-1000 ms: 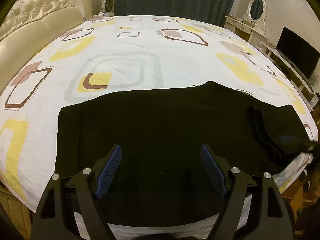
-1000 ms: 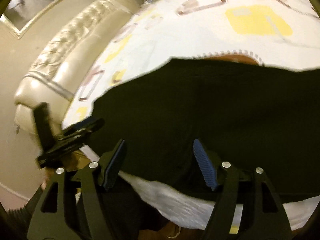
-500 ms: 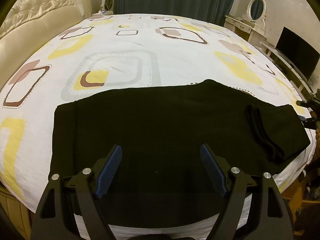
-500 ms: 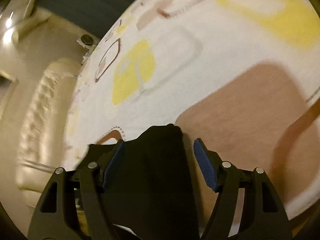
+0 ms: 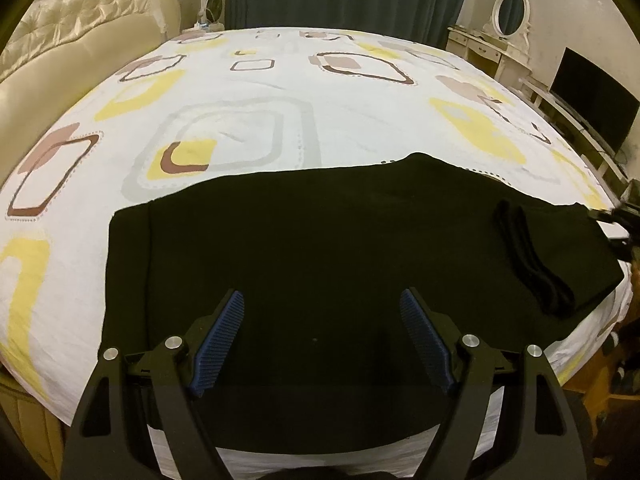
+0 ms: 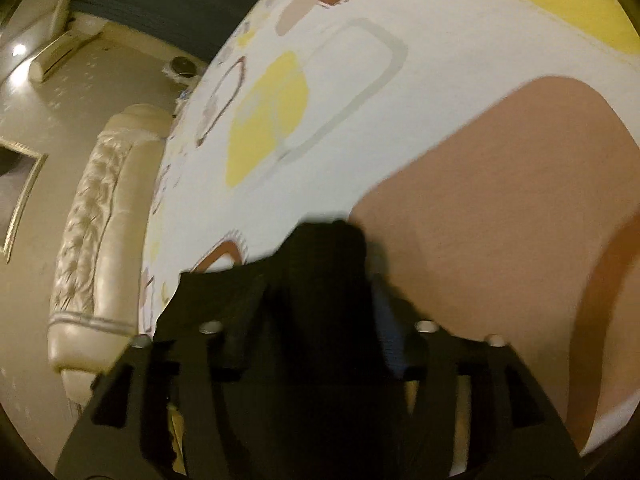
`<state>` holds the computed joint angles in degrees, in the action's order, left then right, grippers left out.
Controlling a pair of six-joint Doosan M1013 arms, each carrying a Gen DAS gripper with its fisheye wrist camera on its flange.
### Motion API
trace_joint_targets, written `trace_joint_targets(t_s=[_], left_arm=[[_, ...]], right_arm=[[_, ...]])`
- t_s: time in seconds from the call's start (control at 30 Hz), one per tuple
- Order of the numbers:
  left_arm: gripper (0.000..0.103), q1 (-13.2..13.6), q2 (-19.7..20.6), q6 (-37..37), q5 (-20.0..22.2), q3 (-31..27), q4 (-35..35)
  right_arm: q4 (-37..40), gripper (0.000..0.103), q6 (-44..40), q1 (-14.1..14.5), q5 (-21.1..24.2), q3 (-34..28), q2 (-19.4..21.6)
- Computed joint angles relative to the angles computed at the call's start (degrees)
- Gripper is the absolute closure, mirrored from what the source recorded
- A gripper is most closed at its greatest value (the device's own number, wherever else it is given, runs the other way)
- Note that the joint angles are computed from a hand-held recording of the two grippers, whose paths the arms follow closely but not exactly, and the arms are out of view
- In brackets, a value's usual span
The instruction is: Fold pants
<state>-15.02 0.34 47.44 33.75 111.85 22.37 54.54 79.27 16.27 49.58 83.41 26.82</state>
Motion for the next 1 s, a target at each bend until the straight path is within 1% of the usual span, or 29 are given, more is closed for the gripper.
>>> trace_joint_targets(t_s=[0.03,0.17,0.27,0.3,0.33,0.37,0.4,0.43,0.47,0.67,0.73,0.77,0.8,0.87,0.9,1.0], left_arm=[[0.024,0.00,-0.01,0.16,0.00,-0.01,-0.12],[0.024,0.46,-0.10,0.62,-0.51,-0.05,-1.60],[0.024,0.29,-0.18,0.30,-0.46,-0.06,-1.12],[0.024,0.22,-0.22,0.32,-0.53,-0.06,-1.10],[0.024,0.21,-0.26,0.27,-0.61,-0.05,-1.08],[0.024,0.15,-0.31,0.15,-0.62,-0.04,-0.98],[0.024,0.09,-0.35,0.12,-0.65,-0.03,-0.87],[0.024,-0.02,-0.39,-0.01,-0.64,-0.02,-0.58],[0.024,-0.12,-0.42,-0.28,-0.57,0.00,-0.16],[0.024,0.19,-0.55,-0.30,-0.93,-0.02,-0.46],[0.024,0.31,-0.60,-0.50,-0.88,-0.04,-0.61],[0.024,0.31,-0.63,-0.69,-0.73,-0.04,-0.35],[0.024,0.30,-0.67,-0.84,-0.56,-0.01,0.06],[0.024,0.36,-0.75,-1.35,-0.40,0.06,0.83],[0.024,0.52,-0.77,-1.51,-0.42,0.04,0.77],[0.024,0.84,-0.82,-1.89,-0.91,0.00,0.40]], right_arm=[[0.96,0.042,-1.14,-0.23,-0.06,1.47,-0.96],[5.09,0.041,-5.42,-1.48,-0.69,7.94,-4.84],[4.90,0.041,-5.60,-1.65,-0.82,10.44,-6.20],[4.68,0.047,-5.66,-1.60,-0.94,10.74,-6.33],[4.83,0.055,-6.12,-1.52,-0.63,11.05,-6.35],[2.45,0.066,-4.72,-1.22,-1.12,10.96,-6.43],[-0.21,0.072,-3.33,-0.77,-1.89,10.85,-6.56],[-3.49,0.073,-2.03,-0.11,-2.72,10.64,-6.59],[-4.77,0.074,-1.41,0.26,-3.46,10.61,-6.57],[-5.43,0.075,-0.81,0.72,-5.60,11.34,-6.89],[-4.72,0.072,-0.34,0.65,-5.81,11.56,-7.15],[-4.33,0.068,0.14,0.43,-5.71,11.77,-7.49],[-4.91,0.061,1.60,0.44,-5.89,11.63,-7.74],[-11.15,0.058,7.27,1.25,-9.02,11.63,-9.40],[-12.41,0.058,8.64,1.65,-11.04,11.94,-10.32],[-7.80,0.058,4.36,2.69,-13.17,12.03,-11.36]])
